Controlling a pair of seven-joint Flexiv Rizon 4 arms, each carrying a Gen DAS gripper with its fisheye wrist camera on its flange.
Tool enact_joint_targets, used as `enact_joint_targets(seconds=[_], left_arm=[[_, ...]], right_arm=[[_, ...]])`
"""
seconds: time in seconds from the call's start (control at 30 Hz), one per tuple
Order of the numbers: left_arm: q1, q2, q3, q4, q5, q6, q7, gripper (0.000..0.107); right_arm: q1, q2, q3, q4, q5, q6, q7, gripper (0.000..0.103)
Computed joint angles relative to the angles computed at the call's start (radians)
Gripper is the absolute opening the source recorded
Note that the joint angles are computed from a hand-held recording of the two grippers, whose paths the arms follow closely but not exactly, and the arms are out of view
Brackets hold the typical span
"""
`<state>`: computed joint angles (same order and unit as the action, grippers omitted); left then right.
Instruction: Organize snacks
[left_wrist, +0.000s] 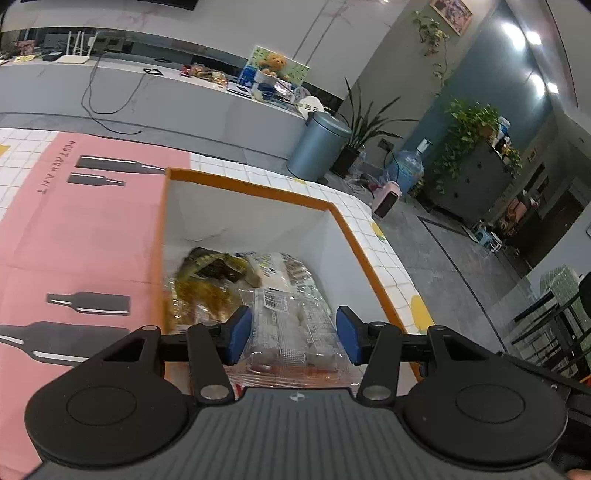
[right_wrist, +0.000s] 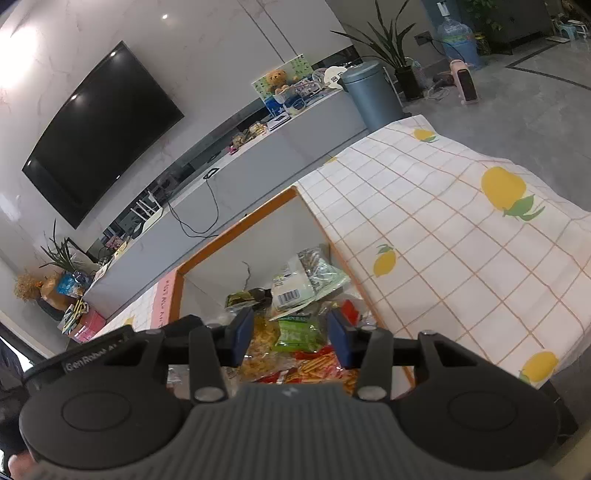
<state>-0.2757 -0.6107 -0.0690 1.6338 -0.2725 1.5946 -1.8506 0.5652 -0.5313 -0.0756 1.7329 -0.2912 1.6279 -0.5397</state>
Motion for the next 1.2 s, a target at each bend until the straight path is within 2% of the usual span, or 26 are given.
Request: enact_joint_targets(seconds=[0.1,0.27,0.33,0.47,0.53,0.6,0.63,0.7,0.83,0.97,1.07,1.13,1.2], left_arm=[[0.036,-0.015,-0.071,-0.013,-0.004,-0.002,0.035,0.057],[0.020,-0.044,-0.086,-0.055,-0.013,-0.045,0.061,0.058],[-0.035,-0.051,-0.016,-0.073,-0.006,-0.062,0.030,0.058],[-0.200,-0.047,0.222,-0.090,0.077,-0.087,-0.105,0.060],[-0.265,-0.039,0.321,-0.099,0.131,-0.142,-0.166,0.062],[-0.306,-0.031,0.385,-0.116,0.189,-0.200,-0.203,0.086],[-0.326,-0.026,0.418,-0.125,0.218,-0.232,-0.226,0.090],[-0.334,-0.001,0.433,-0.117,0.259,-0.271,-0.244,0.090],[-0.289,0.069,0.379,-0.052,0.298,-0.267,-0.252,0.090],[-0.342,0.119,0.458,-0.047,0.414,-0.350,-0.375,0.091],[-0.370,0.168,0.488,-0.038,0.497,-0.415,-0.458,0.091],[-0.383,0.203,0.497,-0.027,0.555,-0.443,-0.502,0.091],[-0.373,0.237,0.477,-0.010,0.584,-0.462,-0.504,0.091]], right_arm=[[0.092,0.012,-0.129,0.042,0.011,0.040,0.062,0.044],[0.120,0.023,-0.172,0.069,0.048,0.060,0.080,0.044],[0.121,0.024,-0.174,0.070,0.050,0.055,0.081,0.045],[0.100,0.021,-0.148,0.064,0.050,0.060,0.070,0.045],[0.092,0.017,-0.136,0.059,0.051,0.060,0.063,0.045],[0.086,0.015,-0.124,0.053,0.050,0.054,0.058,0.045],[0.081,0.011,-0.118,0.048,0.049,0.054,0.055,0.045],[0.083,0.010,-0.117,0.047,0.048,0.053,0.052,0.045],[0.096,0.012,-0.127,0.046,0.046,0.056,0.047,0.045],[0.101,0.017,-0.122,0.039,0.023,0.025,0.033,0.045],[0.162,0.036,-0.187,0.053,-0.021,-0.007,0.049,0.045],[0.286,0.067,-0.335,0.107,-0.082,0.010,0.096,0.045],[0.362,0.099,-0.416,0.145,-0.132,0.008,0.101,0.047]])
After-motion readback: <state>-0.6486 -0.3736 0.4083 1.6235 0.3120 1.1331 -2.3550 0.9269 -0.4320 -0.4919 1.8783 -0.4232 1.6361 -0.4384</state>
